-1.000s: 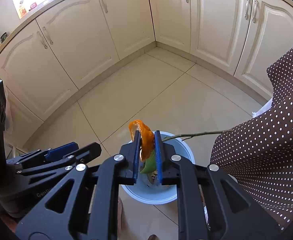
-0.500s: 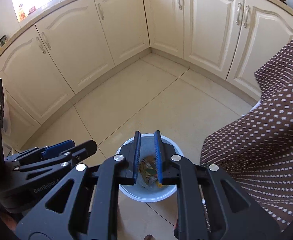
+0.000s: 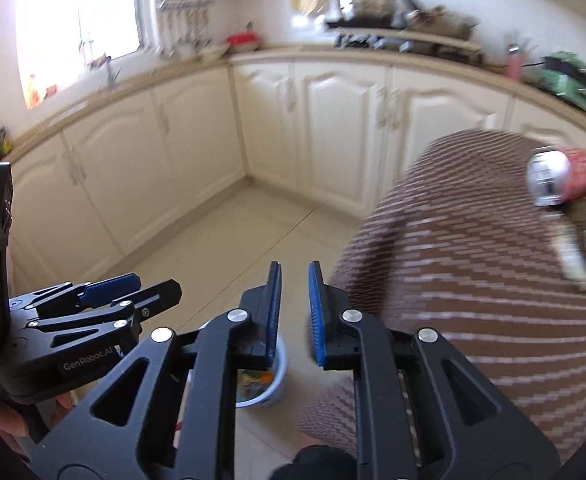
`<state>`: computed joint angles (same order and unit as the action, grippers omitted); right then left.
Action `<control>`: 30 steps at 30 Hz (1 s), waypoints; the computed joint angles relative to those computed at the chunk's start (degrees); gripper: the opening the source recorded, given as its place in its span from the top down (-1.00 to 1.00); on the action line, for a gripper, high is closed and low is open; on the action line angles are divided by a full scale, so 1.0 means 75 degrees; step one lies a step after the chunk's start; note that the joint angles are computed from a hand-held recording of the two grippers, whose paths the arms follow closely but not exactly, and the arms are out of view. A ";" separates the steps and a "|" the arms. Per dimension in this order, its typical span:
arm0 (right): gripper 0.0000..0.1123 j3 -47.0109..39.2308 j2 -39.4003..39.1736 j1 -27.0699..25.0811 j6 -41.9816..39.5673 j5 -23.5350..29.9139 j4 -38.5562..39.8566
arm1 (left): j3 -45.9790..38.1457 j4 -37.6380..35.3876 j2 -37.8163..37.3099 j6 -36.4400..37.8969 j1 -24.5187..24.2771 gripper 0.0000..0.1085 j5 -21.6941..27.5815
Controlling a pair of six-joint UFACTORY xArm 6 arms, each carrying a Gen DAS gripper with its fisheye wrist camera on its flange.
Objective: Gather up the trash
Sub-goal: 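Move both grippers back to the table toward the paper wrappers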
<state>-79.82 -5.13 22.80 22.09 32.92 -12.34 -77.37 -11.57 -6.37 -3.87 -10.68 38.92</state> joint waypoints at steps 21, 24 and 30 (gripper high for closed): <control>-0.01 0.0784 -0.1650 -0.2986 -0.0872 0.1947 0.1386 | -0.3534 0.1371 0.1995 -0.0798 -0.2539 -0.10 0.1529; 0.23 0.0492 -0.1350 -0.3073 -0.1106 0.2252 0.1522 | -0.4175 0.1355 0.2441 -0.0870 -0.2556 -0.10 0.1818; 0.74 0.1035 -0.1748 -0.3460 -0.1867 0.1673 0.2568 | -0.5452 0.1004 0.3375 -0.0998 -0.2668 -0.12 0.2354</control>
